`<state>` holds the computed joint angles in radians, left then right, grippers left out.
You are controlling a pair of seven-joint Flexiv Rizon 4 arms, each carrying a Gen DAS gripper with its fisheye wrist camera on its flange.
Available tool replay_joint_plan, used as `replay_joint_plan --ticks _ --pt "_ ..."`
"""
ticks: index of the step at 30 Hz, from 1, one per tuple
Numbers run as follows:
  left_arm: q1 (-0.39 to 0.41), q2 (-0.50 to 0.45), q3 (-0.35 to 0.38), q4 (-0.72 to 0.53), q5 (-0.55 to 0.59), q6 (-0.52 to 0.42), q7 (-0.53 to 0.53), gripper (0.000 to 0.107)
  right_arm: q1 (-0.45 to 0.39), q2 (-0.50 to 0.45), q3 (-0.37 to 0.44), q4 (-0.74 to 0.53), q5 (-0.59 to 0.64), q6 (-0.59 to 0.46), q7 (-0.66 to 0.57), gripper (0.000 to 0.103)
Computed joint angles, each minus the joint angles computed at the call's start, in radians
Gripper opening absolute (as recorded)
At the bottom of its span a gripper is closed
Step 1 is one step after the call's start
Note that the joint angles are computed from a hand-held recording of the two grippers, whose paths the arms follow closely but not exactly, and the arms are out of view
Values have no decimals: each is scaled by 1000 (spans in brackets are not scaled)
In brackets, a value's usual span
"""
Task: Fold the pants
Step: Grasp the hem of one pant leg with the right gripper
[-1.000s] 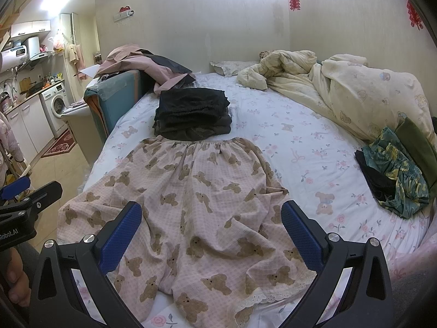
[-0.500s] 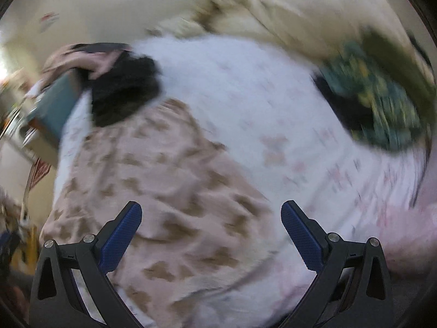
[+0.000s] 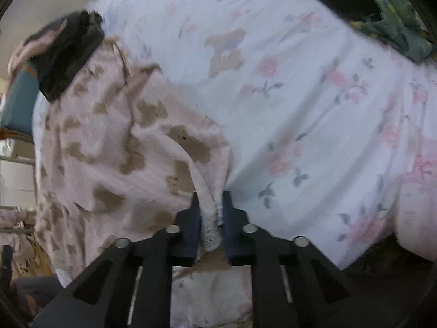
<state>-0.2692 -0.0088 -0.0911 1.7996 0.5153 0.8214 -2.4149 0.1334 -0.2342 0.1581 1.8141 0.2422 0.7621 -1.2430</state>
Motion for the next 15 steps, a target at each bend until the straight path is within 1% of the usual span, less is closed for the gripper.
replay_joint_plan --ticks 1,2,3,4,5,6,7,9,10,12,13,15 --pt "1 -1 1 1 -7 6 0 103 -3 25 2 33 -59 49 33 6" --pt "2 -1 2 2 -13 9 2 103 21 56 -22 79 -184 88 92 6" --pt "3 -2 3 3 -20 12 3 103 45 69 -53 100 -267 91 127 6" --pt "4 -3 3 4 -24 15 7 103 41 73 -59 105 -285 85 134 6" --pt "3 -5 2 3 -25 9 17 103 9 55 -32 79 -238 56 128 6" --pt "2 -7 1 1 -27 -2 28 103 -2 42 -30 43 -135 12 78 6" --pt "2 -10 0 -2 -36 -18 46 103 -10 28 -26 25 -87 -20 70 6" --pt "4 -13 3 -3 -74 -48 77 103 -5 26 -27 26 -77 -6 68 6" --pt "6 -18 4 -6 -97 -53 100 103 -4 33 -23 31 -71 11 71 6" --pt "10 -45 2 -40 -145 -101 155 103 0 45 -13 32 -56 64 51 6" --pt "18 -74 2 -73 -193 -128 197 103 5 48 -9 34 -56 80 46 6" --pt "21 -143 1 -163 -236 -186 248 103 -1 59 11 26 16 113 -17 6"
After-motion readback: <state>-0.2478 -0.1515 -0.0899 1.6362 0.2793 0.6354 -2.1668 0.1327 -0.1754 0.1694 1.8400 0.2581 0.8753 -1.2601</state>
